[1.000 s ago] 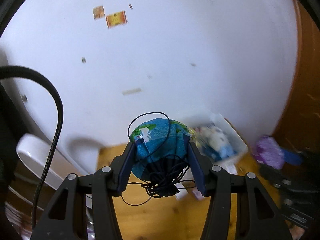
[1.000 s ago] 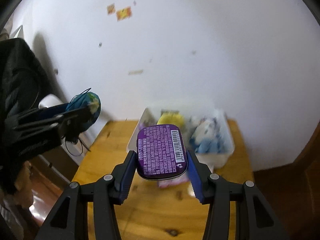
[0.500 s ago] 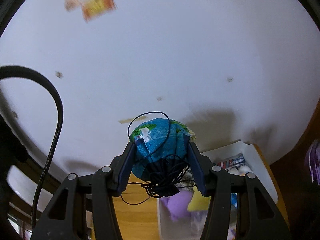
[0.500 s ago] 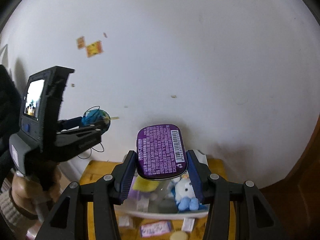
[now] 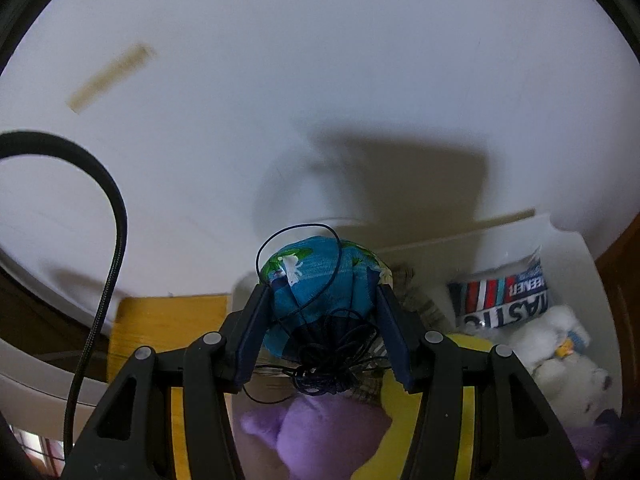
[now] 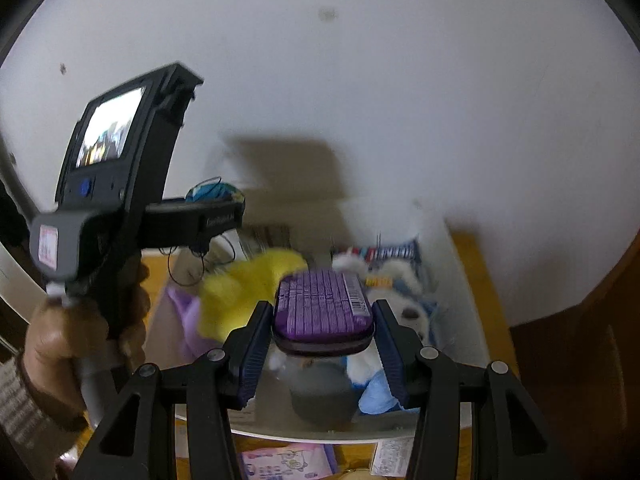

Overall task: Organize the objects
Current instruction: 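Open the left gripper over the tray while the right gripper releases the purple tin inside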

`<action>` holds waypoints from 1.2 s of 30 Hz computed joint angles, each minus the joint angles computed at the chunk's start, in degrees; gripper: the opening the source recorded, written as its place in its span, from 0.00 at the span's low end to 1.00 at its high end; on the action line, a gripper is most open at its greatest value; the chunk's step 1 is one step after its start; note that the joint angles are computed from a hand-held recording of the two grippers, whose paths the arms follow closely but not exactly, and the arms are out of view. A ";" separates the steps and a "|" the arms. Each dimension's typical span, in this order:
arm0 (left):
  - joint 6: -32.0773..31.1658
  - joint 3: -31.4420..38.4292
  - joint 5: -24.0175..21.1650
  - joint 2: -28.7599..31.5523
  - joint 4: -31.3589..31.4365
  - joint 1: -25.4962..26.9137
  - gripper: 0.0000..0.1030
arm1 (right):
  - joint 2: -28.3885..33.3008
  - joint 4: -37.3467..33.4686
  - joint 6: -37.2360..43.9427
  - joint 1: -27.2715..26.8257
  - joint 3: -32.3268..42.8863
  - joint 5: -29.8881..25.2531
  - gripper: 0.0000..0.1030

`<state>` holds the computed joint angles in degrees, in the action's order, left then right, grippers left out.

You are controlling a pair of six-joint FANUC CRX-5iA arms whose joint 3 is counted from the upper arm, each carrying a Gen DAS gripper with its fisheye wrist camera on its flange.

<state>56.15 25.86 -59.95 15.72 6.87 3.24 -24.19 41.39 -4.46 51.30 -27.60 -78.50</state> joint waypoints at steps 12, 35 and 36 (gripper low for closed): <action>-3.40 2.26 -3.73 1.94 1.45 0.73 0.58 | 1.72 2.00 2.25 -0.27 -2.67 1.97 0.72; -17.83 -14.91 -6.51 -17.77 15.89 12.19 0.58 | 0.89 5.42 -12.65 20.10 2.49 -12.88 0.72; -18.89 -14.70 -8.84 -18.15 17.49 13.48 0.58 | 0.98 5.76 -13.15 20.78 2.57 -13.63 0.72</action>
<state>37.26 11.16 -68.80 -2.43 24.36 16.72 -23.22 47.15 -17.62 72.09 -25.02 -92.14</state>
